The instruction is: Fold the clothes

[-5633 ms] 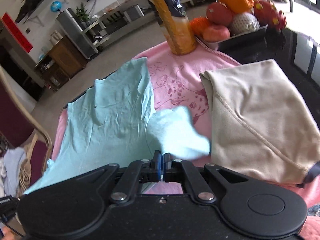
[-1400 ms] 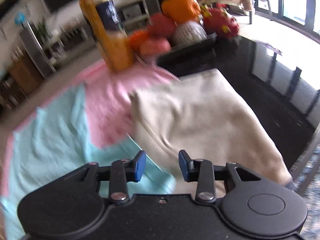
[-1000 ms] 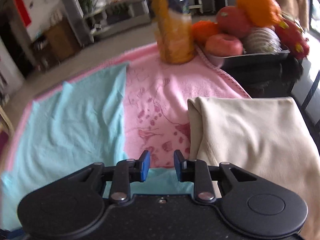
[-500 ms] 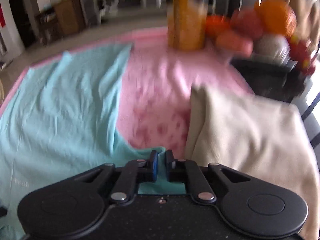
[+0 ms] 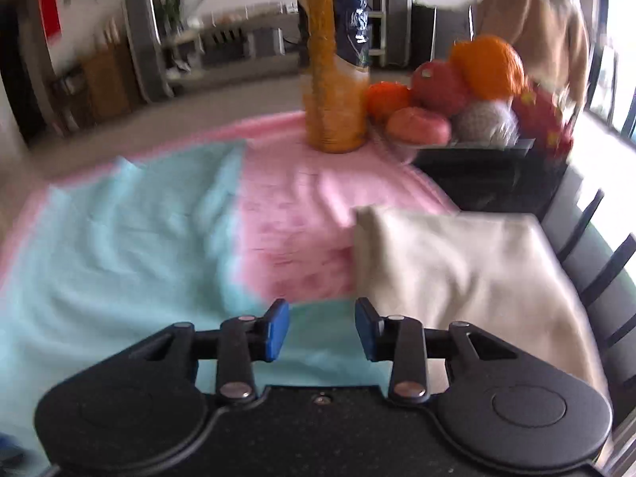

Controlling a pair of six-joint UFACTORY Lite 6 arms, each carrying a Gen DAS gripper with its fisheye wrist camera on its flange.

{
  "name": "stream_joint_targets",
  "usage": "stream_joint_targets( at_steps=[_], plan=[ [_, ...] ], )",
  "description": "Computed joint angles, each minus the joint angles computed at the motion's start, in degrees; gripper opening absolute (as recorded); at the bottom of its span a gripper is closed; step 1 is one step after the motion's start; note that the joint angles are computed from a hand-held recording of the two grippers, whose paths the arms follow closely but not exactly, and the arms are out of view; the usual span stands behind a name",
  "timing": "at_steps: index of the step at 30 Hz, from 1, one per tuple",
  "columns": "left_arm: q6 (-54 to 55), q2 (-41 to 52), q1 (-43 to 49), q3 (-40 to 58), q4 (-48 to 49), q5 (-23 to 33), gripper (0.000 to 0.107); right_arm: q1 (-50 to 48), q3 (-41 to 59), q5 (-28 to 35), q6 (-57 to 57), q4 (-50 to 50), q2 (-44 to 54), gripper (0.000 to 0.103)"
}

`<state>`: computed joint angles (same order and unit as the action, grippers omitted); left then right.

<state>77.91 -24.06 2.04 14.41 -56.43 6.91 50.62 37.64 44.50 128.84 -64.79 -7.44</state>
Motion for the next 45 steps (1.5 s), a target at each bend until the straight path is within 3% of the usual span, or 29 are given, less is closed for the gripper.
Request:
stream_joint_targets(
  at_steps=[2, 5, 7, 11, 16, 19, 22, 26, 32, 37, 41, 43, 44, 45],
  plan=[
    [-6.76, -3.12, 4.51, -0.95, 8.75, 3.66, 0.029, 7.8, -2.16, -1.02, 8.56, -1.09, -3.22, 0.035],
    [-0.43, -2.28, 13.32, -0.18, 5.94, 11.5, 0.026, 15.86, -2.68, -6.39, 20.14, -6.97, -0.87, 0.03],
    [4.22, -1.28, 15.77, -0.3, 3.2, 13.16, 0.024, 17.47, 1.51, -9.25, 18.05, -8.14, 5.56, 0.025],
    [6.62, -1.99, 14.8, -2.67, 3.29, 12.4, 0.022, 17.02, 11.14, -12.33, 1.99, -1.16, 16.95, 0.022],
    [0.75, -10.78, 18.38, -5.15, 15.61, 19.11, 0.024, 20.39, 16.08, -8.32, -13.01, 14.24, 20.53, 0.022],
    [6.96, -10.19, 29.4, -1.84, 14.26, 26.68, 0.03, 23.53, 13.5, -6.03, -7.6, 14.84, 16.9, 0.023],
    [11.95, -0.88, 39.68, 6.55, 8.1, 30.27, 0.031, 24.69, 8.06, -6.03, 5.43, 4.6, 9.95, 0.026],
    [0.39, 18.69, 43.57, 24.78, 6.24, 30.16, 0.021, 20.3, 8.53, -7.83, 9.27, -4.96, 7.49, 0.036],
    [-22.99, 41.28, 36.77, 49.1, 15.62, 30.83, 0.022, 10.03, 11.14, -15.74, 11.75, -16.46, 7.86, 0.038],
    [-24.77, 47.67, 34.07, 52.48, 14.68, 29.01, 0.024, 8.26, 3.13, -15.24, 32.48, -31.55, 5.57, 0.041],
    [-27.4, 47.94, 31.07, 51.34, 15.36, 24.43, 0.031, 6.6, 0.27, -15.96, 41.03, -36.66, 5.15, 0.041],
    [-26.84, 47.58, 29.46, 50.14, 14.48, 22.0, 0.027, 6.25, 0.05, -16.12, 42.34, -37.79, 5.3, 0.041],
    [-25.77, 46.91, 28.59, 48.88, 13.43, 20.14, 0.018, 6.24, 0.26, -16.01, 42.07, -37.69, 5.62, 0.041],
    [-23.64, 45.62, 27.77, 47.17, 11.89, 17.95, 0.0, 6.29, 0.58, -15.97, 41.41, -37.23, 5.97, 0.041]
  ],
)
